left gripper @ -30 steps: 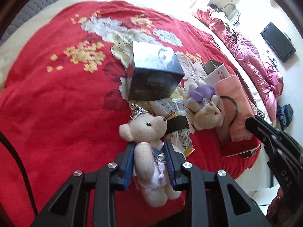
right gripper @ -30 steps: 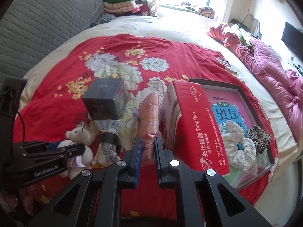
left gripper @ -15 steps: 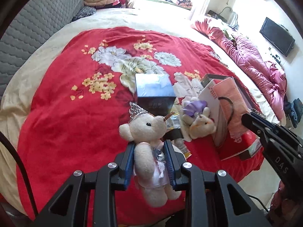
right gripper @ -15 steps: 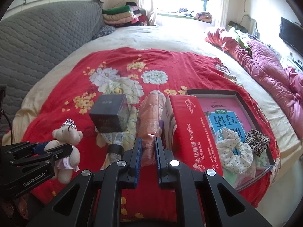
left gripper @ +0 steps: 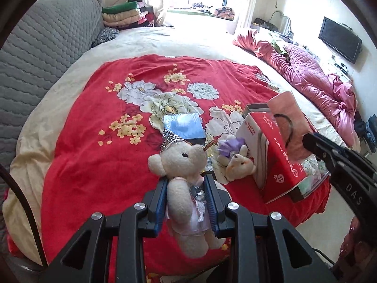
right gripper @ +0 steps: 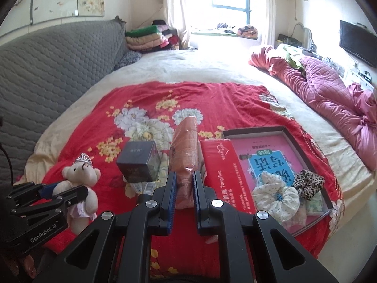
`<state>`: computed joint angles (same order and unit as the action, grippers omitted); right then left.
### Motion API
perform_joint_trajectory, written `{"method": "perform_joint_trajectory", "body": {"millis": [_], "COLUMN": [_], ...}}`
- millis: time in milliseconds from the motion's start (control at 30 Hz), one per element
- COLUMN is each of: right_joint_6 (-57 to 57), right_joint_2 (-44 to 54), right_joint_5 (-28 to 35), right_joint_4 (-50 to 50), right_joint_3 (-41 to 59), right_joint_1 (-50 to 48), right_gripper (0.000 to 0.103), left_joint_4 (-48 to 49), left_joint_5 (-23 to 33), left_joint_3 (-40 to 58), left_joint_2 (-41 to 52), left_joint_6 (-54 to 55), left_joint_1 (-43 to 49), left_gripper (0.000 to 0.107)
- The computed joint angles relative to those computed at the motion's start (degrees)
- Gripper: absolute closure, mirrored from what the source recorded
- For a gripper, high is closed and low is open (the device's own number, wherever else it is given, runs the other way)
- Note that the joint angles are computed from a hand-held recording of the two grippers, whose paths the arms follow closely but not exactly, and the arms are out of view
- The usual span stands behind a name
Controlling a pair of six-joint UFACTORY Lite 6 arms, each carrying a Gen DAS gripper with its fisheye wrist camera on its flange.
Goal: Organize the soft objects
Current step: 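Carry tiara bear with left tool while right carries pink pouch to pink tray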
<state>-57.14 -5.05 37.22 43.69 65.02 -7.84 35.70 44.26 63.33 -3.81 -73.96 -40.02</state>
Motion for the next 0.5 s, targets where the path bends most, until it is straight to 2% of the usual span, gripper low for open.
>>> {"method": "perform_joint_trajectory", "body": {"millis": [500], "right_joint_6": [-3.9], "right_joint_2": [1.3], "right_joint_5": [5.5], "right_joint_4": [5.5], "right_joint_3": [4.1], "right_joint_1": [-8.3], "right_gripper": [0.09], "left_joint_4": [0.4], "left_joint_5": [6.1], "left_joint_3": [8.0], "left_joint_2": [3.4], "left_joint_6": [0.4], "left_joint_1": [-3.7], "left_gripper": [0.076]}}
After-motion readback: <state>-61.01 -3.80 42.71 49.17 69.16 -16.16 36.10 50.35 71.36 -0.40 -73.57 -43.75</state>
